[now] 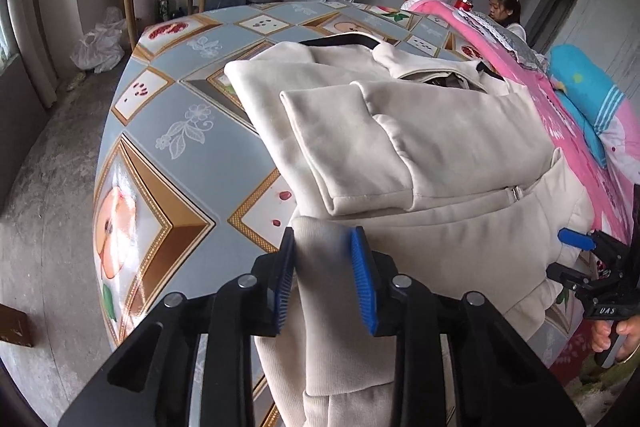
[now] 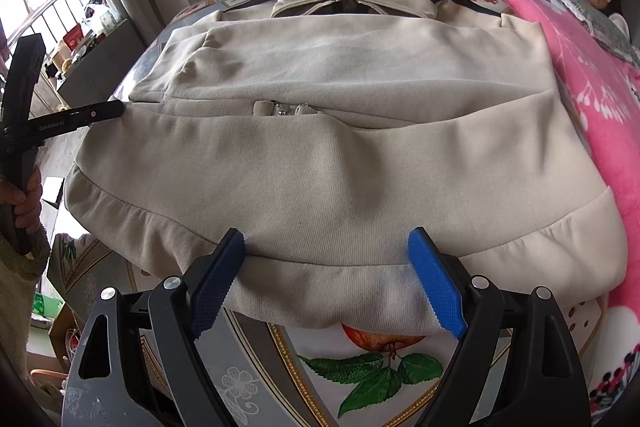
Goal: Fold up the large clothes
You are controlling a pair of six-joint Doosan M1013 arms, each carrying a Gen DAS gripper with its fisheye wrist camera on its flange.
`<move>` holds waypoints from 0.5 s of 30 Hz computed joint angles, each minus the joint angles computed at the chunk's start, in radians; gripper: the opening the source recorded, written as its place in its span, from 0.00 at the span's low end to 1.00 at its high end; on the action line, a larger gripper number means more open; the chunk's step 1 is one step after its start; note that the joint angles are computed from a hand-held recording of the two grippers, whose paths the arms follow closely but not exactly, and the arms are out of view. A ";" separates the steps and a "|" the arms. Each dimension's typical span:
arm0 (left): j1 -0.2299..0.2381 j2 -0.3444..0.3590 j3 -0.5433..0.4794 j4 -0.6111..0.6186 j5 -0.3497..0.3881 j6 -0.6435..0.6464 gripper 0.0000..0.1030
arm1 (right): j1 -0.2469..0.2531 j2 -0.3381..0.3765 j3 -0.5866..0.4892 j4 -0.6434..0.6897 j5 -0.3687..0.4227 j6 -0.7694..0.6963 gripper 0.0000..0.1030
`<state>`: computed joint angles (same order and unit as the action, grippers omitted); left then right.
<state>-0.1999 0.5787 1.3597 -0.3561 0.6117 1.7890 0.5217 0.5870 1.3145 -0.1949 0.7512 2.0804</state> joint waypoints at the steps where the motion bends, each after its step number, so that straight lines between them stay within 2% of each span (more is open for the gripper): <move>1: -0.005 -0.012 0.014 0.001 -0.017 0.022 0.26 | 0.000 0.000 0.000 0.001 0.000 0.000 0.79; 4: -0.015 -0.043 0.052 -0.030 -0.052 0.097 0.26 | 0.001 -0.001 0.000 -0.002 0.001 -0.001 0.79; 7: -0.017 -0.048 0.054 -0.081 -0.045 0.158 0.26 | 0.001 -0.001 0.001 -0.003 0.001 0.000 0.79; 10: -0.022 -0.028 0.024 -0.027 -0.015 0.107 0.26 | 0.001 -0.002 0.003 -0.007 -0.003 0.005 0.79; 15: -0.015 0.007 -0.015 -0.016 0.018 0.053 0.26 | 0.001 0.000 -0.002 -0.007 0.006 0.005 0.79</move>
<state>-0.2151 0.5858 1.3451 -0.3721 0.6292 1.8417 0.5228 0.5874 1.3123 -0.2018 0.7569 2.0858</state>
